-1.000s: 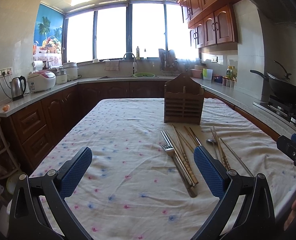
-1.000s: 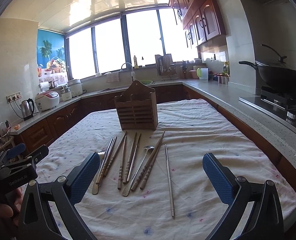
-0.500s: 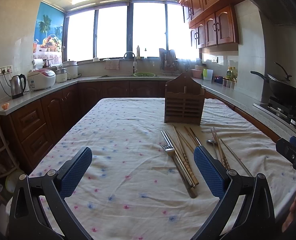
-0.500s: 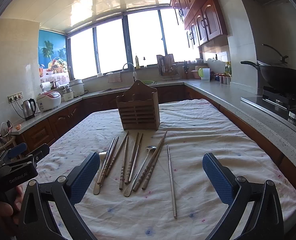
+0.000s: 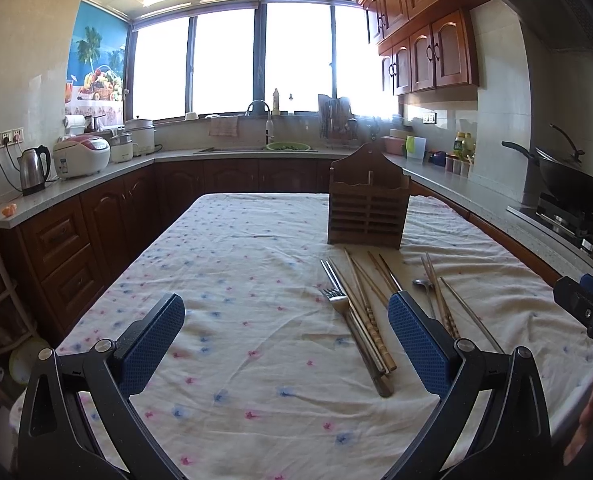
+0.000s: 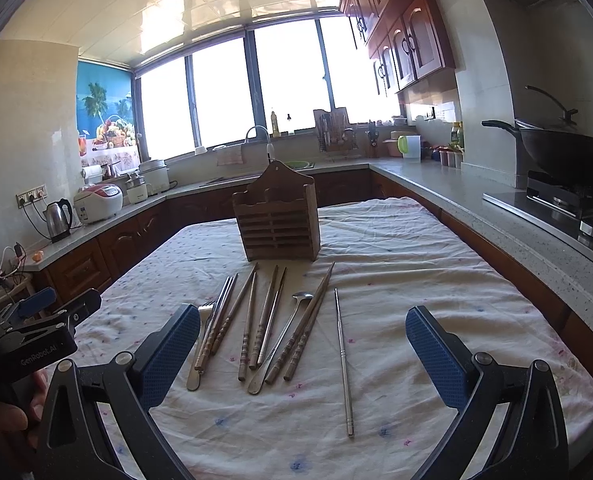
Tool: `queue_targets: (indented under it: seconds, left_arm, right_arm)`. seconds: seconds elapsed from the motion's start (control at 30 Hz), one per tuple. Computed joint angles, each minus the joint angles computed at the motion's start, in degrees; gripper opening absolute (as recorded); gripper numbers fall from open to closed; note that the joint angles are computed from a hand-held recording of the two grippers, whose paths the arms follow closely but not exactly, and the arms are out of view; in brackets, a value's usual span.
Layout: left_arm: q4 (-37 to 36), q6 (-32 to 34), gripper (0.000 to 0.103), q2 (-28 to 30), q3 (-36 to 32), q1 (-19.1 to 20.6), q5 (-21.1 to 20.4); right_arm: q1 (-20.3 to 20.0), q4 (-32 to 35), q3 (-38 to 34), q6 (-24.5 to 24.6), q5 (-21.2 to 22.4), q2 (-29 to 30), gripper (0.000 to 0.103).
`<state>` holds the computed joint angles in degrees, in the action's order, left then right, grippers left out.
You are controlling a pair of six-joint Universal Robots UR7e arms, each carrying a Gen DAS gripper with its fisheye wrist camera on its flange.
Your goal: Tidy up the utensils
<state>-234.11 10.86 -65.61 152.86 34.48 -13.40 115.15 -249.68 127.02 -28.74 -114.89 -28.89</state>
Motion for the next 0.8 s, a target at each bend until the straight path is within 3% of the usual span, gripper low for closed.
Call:
queue_targets:
  seconds: [0.27, 0.63, 0.8]
  left_arm:
    - [6.62, -4.03, 0.103, -2.66, -0.15, 1.92, -2.63]
    - [25.76, -11.23, 0.103, -9.57, -4.67, 9.47, -11.80]
    - [26.97, -9.94, 0.103, -9.51, -7.26, 12.06, -14.67]
  right_arm:
    - [-0.64, 1.25, -0.05, 0.89, 0.22, -0.59, 0.103]
    - [-1.66, 7.40, -1.64, 3.19, 0.62, -2.46, 0.103]
    - [-2.17, 10.95, -2.78, 4.25, 1.25, -3.25, 0.103]
